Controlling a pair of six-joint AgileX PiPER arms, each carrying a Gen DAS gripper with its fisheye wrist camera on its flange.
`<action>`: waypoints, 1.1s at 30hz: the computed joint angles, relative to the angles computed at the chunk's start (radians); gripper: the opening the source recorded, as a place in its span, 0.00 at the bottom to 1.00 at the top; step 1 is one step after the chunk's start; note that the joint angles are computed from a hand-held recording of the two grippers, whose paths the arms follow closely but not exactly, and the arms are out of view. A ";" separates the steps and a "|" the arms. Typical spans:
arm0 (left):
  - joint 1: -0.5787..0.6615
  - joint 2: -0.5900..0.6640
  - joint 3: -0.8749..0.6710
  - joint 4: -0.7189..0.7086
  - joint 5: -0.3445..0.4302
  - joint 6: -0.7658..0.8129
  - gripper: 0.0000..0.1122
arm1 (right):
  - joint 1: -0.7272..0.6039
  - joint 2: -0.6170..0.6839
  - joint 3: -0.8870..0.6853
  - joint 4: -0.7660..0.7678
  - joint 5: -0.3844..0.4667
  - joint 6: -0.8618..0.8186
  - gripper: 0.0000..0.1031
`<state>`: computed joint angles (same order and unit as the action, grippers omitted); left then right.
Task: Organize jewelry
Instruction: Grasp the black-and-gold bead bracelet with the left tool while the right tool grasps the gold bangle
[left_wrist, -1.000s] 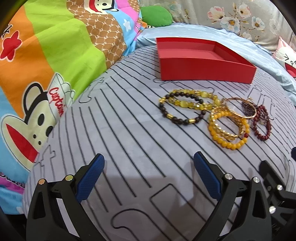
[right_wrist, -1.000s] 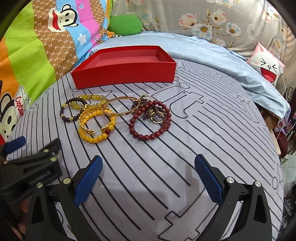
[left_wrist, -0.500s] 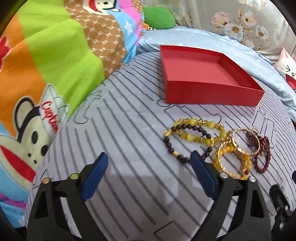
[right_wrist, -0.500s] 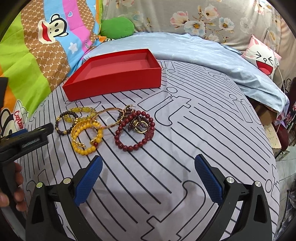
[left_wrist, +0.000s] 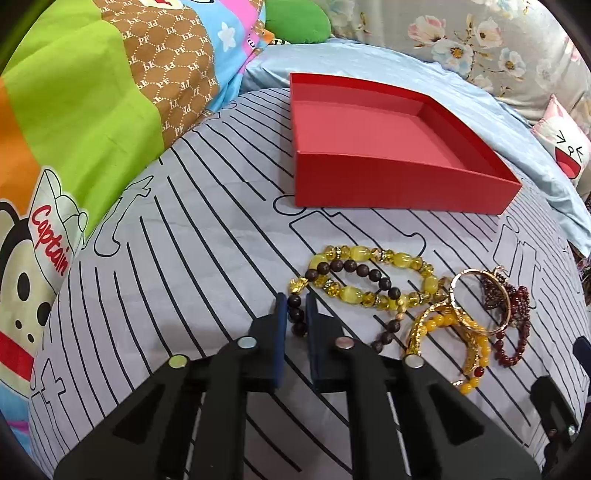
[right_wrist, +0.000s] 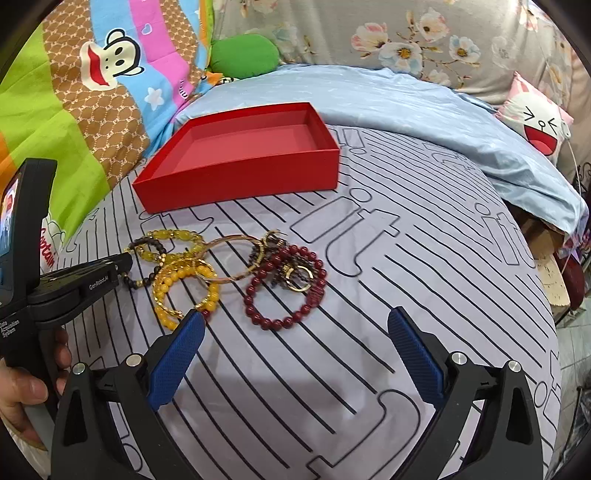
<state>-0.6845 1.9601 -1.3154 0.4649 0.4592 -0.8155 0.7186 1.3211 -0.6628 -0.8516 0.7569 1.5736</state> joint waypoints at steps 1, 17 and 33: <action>0.001 -0.009 0.011 0.007 -0.006 -0.005 0.07 | -0.001 0.005 -0.007 0.001 -0.003 -0.008 0.87; 0.030 -0.103 0.120 -0.047 -0.012 0.040 0.07 | -0.063 0.162 -0.176 0.124 -0.162 -0.266 0.32; 0.010 -0.084 0.119 -0.039 -0.019 0.035 0.07 | -0.157 0.206 -0.146 0.297 -0.290 -0.483 0.18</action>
